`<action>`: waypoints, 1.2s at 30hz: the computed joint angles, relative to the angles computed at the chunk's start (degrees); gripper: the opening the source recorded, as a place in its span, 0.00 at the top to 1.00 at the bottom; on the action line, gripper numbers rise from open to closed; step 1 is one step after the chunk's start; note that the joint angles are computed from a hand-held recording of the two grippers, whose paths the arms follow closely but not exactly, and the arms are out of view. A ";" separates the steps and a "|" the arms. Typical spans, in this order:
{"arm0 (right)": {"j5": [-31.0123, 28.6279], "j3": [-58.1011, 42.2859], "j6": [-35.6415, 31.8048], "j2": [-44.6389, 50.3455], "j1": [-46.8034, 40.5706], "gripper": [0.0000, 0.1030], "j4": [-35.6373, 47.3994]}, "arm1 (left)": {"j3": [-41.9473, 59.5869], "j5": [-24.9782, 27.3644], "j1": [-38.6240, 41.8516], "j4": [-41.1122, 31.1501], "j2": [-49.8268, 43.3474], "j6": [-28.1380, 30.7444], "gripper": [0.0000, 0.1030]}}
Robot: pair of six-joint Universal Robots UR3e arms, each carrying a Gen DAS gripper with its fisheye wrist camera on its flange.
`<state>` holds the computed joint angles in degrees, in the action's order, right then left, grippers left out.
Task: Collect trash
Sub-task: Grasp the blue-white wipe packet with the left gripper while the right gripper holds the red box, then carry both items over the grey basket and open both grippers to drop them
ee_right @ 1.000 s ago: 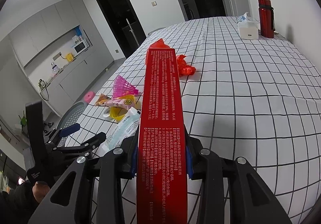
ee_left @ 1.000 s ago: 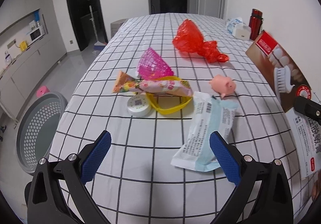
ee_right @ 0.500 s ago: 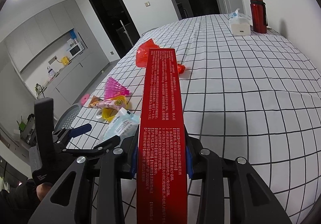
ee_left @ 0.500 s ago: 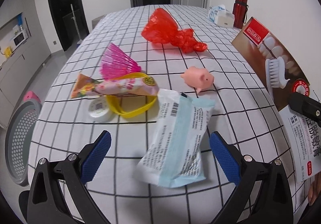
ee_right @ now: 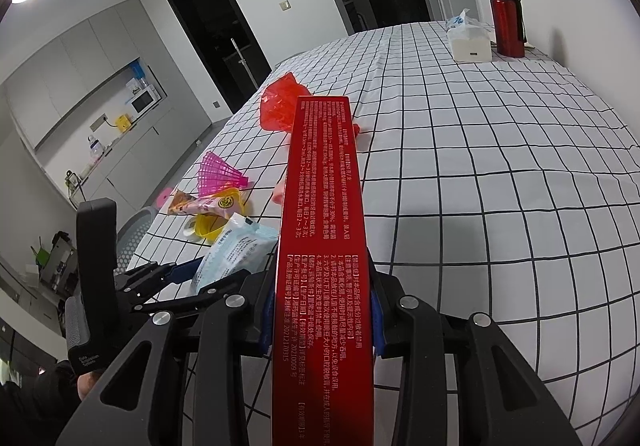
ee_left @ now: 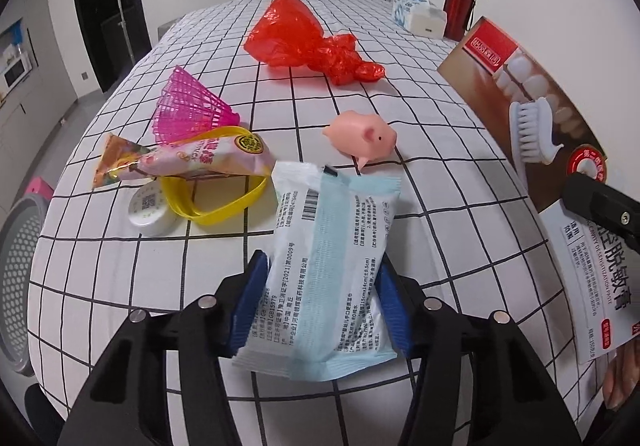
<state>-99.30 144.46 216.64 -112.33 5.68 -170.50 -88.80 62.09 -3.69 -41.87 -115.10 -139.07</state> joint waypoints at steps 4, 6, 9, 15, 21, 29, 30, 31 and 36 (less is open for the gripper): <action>-1.75 -2.37 1.35 2.04 2.13 0.67 0.73 | -1.13 -1.06 1.86 0.10 1.71 -0.26 0.49; -2.00 -3.56 0.91 2.96 2.78 0.67 0.93 | -1.47 -1.71 3.10 0.05 2.67 -0.31 0.49; -3.55 -7.04 1.83 5.93 5.19 0.67 1.59 | -1.57 -2.97 5.67 -0.68 4.34 -0.37 0.49; -3.31 -15.35 0.25 15.20 8.12 0.67 -0.72 | -1.28 -4.40 12.30 1.08 6.94 -1.10 0.49; -2.26 -32.12 -1.39 29.47 12.59 0.67 1.38 | 2.52 -4.00 19.00 2.88 5.67 -2.82 0.49; 2.77 -64.85 -4.99 52.56 16.88 0.67 12.13 | 13.99 0.11 24.92 2.71 -3.64 -5.79 0.49; 3.70 -70.85 -5.51 55.70 17.07 0.67 16.03 | 16.45 1.04 25.53 2.49 -5.81 -6.47 0.49; 4.19 -76.85 -5.92 59.08 17.44 0.67 19.33 | 19.11 1.84 26.01 1.96 -8.01 -7.12 0.49; 8.10 -106.84 -8.39 76.77 18.41 0.67 31.98 | 34.17 4.65 27.78 -3.12 -18.98 -9.16 0.49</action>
<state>-91.20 37.61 208.25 -35.55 24.09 -138.53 -54.63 66.74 24.09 -44.99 -134.07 -148.23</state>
